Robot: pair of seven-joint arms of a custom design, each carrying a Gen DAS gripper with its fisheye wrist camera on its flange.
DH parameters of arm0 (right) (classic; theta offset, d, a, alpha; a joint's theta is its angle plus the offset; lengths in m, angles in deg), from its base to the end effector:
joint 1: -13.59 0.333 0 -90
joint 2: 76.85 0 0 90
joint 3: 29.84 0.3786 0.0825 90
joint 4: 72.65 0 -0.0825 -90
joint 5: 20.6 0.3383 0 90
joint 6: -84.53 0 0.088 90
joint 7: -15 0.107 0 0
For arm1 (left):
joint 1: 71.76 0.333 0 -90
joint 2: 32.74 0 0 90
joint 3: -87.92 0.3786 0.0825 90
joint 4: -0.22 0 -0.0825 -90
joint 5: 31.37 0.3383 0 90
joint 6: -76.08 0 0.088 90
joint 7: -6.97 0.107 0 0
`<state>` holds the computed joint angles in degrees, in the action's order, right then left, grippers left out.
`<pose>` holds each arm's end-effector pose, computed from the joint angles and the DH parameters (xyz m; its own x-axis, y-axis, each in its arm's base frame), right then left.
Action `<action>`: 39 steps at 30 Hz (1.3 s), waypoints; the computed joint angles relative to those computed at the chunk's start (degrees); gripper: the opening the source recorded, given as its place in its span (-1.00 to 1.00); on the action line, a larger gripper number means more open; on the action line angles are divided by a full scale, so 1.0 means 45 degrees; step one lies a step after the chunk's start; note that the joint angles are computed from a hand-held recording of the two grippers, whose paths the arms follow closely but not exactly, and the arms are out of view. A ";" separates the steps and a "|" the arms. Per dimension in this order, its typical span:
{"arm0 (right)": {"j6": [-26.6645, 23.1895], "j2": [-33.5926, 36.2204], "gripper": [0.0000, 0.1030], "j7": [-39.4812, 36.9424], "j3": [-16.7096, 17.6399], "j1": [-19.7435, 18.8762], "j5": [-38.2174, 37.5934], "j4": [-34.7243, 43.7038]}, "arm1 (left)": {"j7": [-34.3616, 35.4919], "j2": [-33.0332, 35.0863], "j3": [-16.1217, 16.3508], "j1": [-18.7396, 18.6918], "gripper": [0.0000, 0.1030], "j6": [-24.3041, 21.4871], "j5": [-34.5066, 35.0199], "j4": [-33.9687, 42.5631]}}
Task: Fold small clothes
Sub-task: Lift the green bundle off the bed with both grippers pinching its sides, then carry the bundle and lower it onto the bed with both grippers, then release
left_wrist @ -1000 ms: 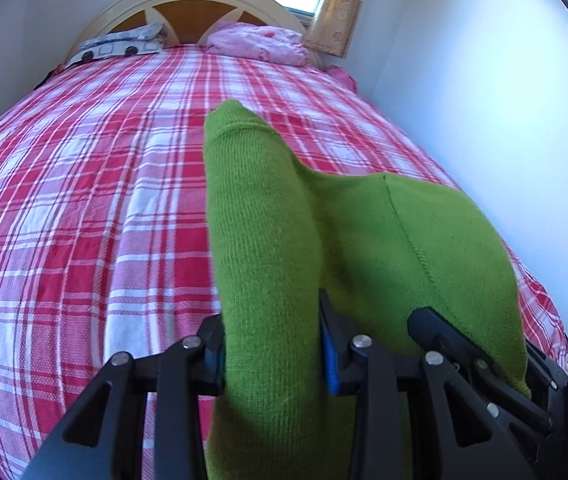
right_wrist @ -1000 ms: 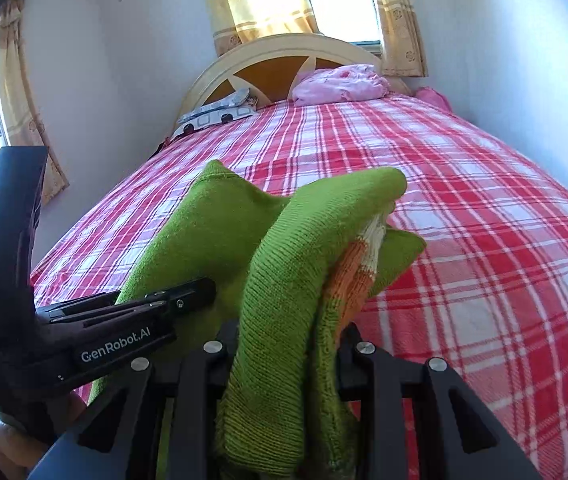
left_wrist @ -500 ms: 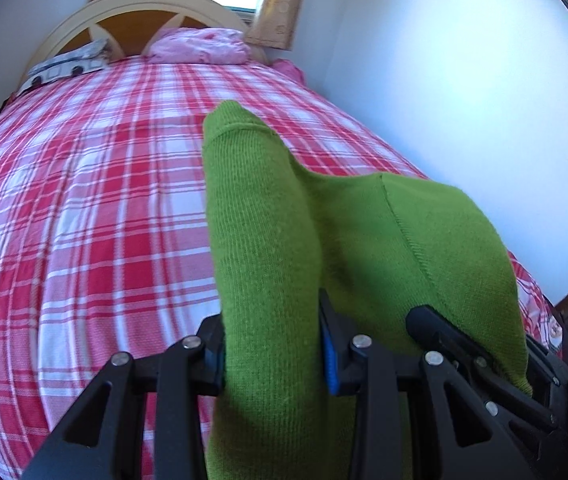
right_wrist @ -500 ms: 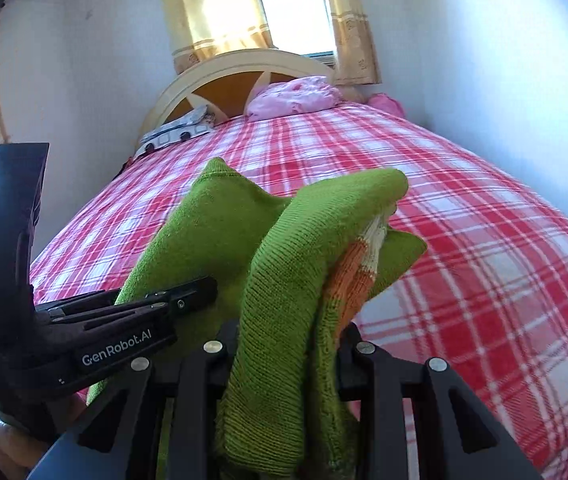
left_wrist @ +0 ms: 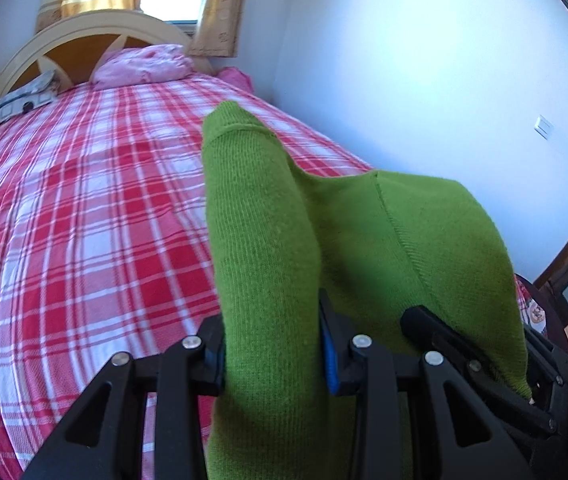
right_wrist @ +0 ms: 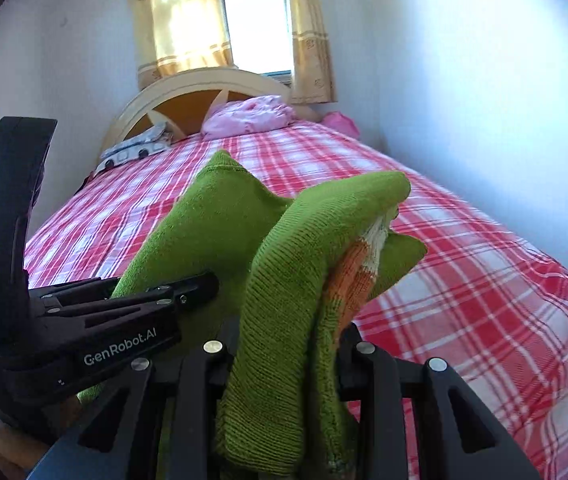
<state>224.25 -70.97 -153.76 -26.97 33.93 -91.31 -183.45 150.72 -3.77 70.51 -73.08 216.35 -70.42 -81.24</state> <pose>0.5377 0.2270 0.5602 -0.4461 -0.8889 -0.1039 -0.4428 0.3202 -0.8375 0.7052 -0.1789 0.5467 -0.7389 -0.6465 0.1899 -0.5467 0.4105 -0.7298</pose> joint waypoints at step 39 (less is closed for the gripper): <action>0.0877 -0.4167 -0.37 0.2332 -0.0442 -0.3503 0.0415 -0.6502 | -0.2053 0.0479 -0.0054 -0.4069 0.38 0.2643 0.3381 -0.1315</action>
<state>228.20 -89.72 -143.27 -28.96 18.17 -89.45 -212.70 141.48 -1.62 70.26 -91.39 228.24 -55.20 -87.16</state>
